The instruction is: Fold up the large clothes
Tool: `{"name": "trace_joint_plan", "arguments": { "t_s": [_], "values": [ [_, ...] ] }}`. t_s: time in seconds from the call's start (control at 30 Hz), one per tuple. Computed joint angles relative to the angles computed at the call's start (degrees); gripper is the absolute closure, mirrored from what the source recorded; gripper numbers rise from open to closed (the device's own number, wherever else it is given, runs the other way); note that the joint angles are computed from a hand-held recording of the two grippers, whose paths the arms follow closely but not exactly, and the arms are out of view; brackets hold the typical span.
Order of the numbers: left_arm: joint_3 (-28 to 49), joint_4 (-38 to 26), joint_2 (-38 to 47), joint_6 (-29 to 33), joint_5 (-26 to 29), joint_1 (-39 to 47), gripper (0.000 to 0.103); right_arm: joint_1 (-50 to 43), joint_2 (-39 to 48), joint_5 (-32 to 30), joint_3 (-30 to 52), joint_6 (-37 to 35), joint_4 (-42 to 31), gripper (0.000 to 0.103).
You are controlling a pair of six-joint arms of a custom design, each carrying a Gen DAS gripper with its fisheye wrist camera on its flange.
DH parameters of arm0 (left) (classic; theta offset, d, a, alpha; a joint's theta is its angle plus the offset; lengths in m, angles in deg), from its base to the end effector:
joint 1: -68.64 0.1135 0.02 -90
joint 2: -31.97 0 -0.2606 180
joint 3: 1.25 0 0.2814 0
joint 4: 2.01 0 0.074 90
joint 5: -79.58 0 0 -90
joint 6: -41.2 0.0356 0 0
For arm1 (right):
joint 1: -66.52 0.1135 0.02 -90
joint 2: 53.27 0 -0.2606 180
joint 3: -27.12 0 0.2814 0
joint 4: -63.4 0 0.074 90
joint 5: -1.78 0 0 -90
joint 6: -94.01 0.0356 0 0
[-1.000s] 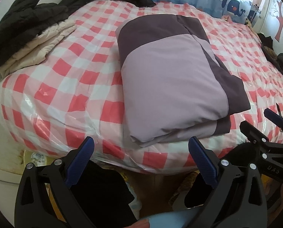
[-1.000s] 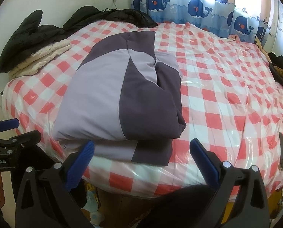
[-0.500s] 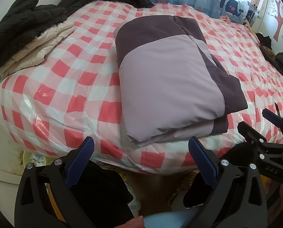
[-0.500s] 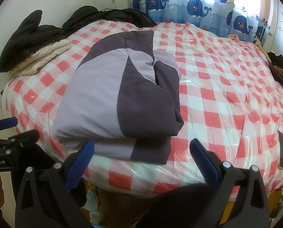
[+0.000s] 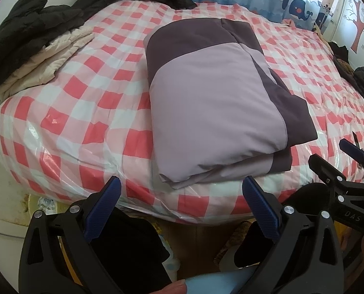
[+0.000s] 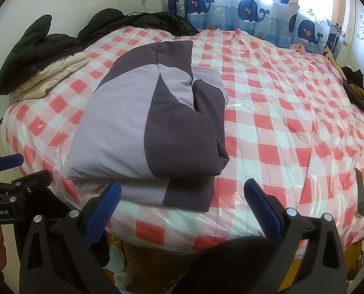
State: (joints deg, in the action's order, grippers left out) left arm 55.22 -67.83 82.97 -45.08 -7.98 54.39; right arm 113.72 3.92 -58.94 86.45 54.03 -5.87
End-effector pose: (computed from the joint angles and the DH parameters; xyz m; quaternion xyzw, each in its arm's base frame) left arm 0.1841 -0.0483 0.2476 0.1563 0.9538 -0.0440 0.2528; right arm 0.1492 0.1355 0.2462 0.0734 0.9468 -0.0199 0.3127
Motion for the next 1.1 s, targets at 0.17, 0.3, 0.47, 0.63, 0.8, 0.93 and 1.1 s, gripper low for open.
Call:
{"name": "trace_joint_plan", "arguments": {
  "t_s": [0.17,0.3,0.47,0.63,0.8,0.93,1.1],
  "values": [
    [-0.1,0.2,0.1,0.3,0.2,0.2,0.008,-0.6,0.2,-0.6,0.1,-0.7,0.2,0.007],
    [-0.1,0.0,0.1,0.0,0.2,0.1,0.008,-0.8,0.2,-0.8,0.1,-0.9,0.1,0.007],
    [-0.2,0.3,0.3,0.2,0.2,0.2,0.008,-0.9,0.3,-1.0,0.0,-1.2,0.5,0.007],
    [-0.5,0.7,0.3,0.3,0.5,0.3,0.008,-0.7,0.6,-1.1,0.2,-1.1,0.7,0.007],
    [-0.4,0.6,0.4,0.4,0.5,0.3,0.008,-0.6,0.8,-1.1,0.2,-1.0,0.7,0.007],
    [-0.4,0.6,0.3,0.2,0.4,0.1,0.008,-0.4,0.9,-1.1,0.3,-0.9,0.6,0.007],
    [-0.5,0.6,0.2,0.1,0.3,0.1,0.008,-0.3,1.0,-1.0,0.3,-0.7,0.7,0.007]
  ]
}}
